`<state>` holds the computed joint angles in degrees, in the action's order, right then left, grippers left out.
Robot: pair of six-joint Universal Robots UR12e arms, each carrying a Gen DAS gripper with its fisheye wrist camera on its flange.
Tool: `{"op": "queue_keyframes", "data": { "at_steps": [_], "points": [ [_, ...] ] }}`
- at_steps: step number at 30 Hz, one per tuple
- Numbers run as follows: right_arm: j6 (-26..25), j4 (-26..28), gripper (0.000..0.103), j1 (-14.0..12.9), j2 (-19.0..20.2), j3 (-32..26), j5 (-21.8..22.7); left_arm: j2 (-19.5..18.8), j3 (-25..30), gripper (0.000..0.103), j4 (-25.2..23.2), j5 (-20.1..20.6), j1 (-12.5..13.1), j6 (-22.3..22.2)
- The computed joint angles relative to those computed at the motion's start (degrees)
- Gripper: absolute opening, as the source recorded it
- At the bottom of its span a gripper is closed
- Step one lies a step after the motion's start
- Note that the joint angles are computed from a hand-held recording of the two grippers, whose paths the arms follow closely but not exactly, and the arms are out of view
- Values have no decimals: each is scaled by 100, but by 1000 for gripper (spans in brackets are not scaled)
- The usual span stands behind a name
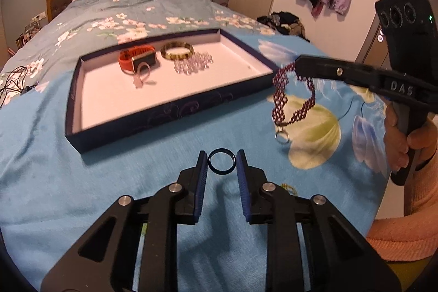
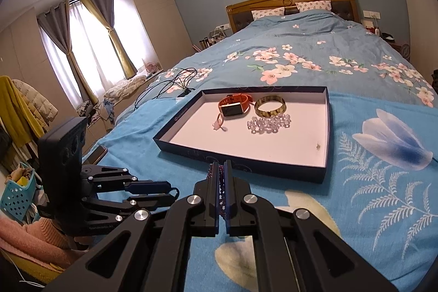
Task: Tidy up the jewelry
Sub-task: 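Carry the black ring with the left tool while the right tool carries the purple bracelet over the box lid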
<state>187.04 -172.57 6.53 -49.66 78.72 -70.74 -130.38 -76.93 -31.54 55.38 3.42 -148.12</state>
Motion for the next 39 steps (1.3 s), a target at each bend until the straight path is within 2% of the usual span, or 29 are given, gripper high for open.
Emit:
{"op": "queue_keyframes", "data": {
  "at_steps": [18, 39],
  "points": [
    [-14, 37, 2, 1, 258, -591, -22, -174, 466, 22, 514, -6, 32, -481],
    [142, 618, 2, -28, 708, -1423, -57, -602, 1227, 22, 354, 284, -46, -719]
  ]
}}
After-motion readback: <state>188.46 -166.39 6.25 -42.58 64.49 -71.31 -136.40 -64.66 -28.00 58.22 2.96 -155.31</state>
